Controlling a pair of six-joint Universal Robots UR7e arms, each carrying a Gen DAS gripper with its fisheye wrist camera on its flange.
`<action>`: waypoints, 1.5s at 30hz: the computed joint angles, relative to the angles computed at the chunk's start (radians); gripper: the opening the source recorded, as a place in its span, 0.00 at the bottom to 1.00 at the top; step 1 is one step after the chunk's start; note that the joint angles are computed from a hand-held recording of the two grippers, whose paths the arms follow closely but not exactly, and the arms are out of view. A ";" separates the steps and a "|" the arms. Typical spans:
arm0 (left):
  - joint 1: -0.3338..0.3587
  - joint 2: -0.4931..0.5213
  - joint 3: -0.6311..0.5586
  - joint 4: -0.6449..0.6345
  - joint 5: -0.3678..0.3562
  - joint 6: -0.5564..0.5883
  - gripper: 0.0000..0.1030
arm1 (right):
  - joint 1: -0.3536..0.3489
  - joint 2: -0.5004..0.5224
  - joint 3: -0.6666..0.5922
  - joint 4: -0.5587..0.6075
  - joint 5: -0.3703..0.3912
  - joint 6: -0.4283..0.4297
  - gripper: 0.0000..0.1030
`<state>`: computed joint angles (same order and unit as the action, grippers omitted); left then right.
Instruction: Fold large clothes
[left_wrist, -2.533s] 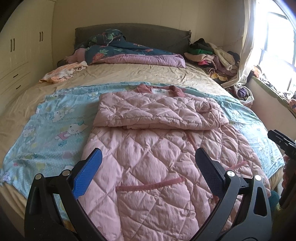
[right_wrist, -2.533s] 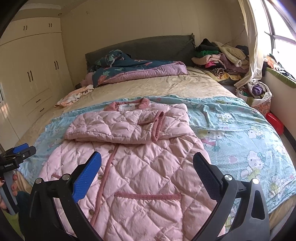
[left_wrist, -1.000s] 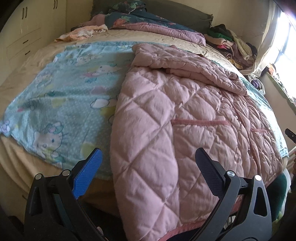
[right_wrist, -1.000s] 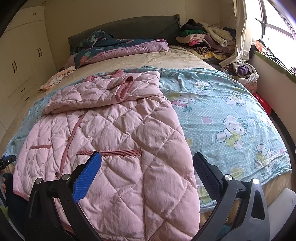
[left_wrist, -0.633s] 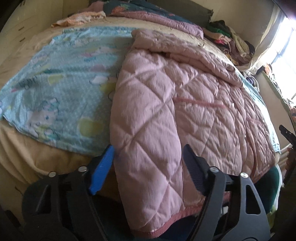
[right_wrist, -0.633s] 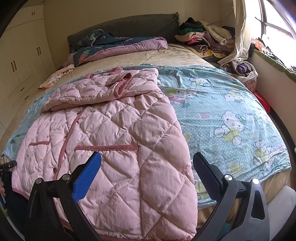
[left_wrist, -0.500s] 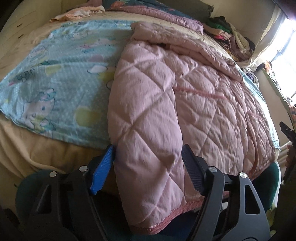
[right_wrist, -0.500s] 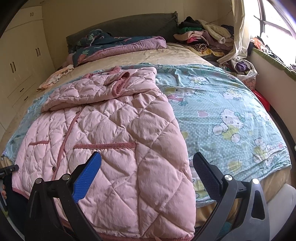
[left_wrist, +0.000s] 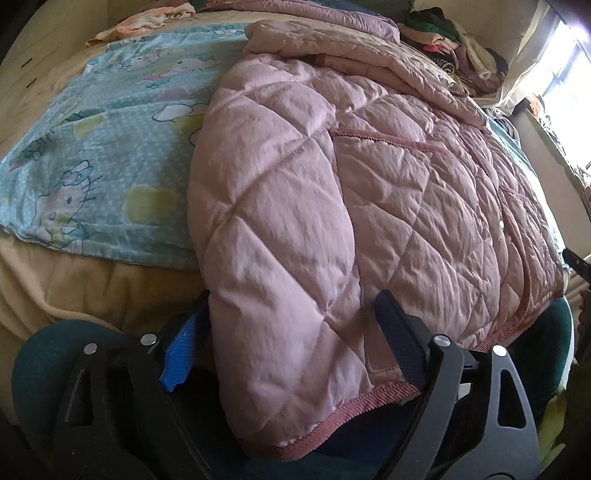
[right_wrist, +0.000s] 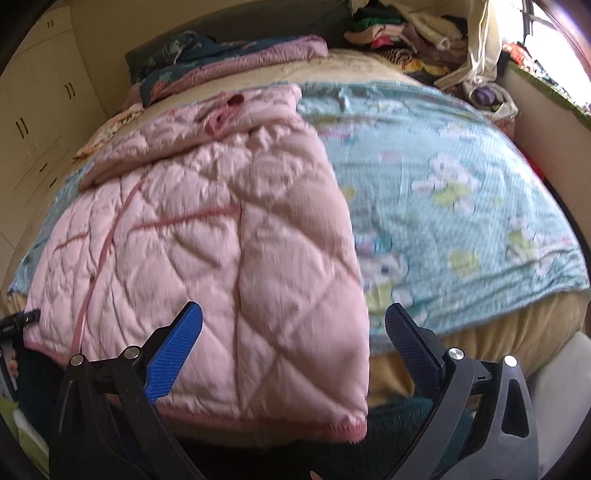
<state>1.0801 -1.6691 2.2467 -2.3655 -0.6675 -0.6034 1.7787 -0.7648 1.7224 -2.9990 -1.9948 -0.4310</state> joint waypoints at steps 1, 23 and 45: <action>0.003 0.008 -0.001 -0.006 0.001 0.002 0.80 | -0.007 -0.007 0.007 0.022 0.007 0.010 0.96; 0.018 0.032 0.000 -0.056 -0.005 0.022 0.87 | -0.072 -0.025 0.060 0.098 0.080 0.087 0.73; -0.049 -0.015 0.033 -0.007 0.048 -0.021 0.31 | -0.009 -0.044 0.003 -0.103 0.417 -0.016 0.19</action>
<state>1.0312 -1.6839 2.2794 -2.3723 -0.6191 -0.6240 1.7698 -0.8089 1.7253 -3.1023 -1.5778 -0.4469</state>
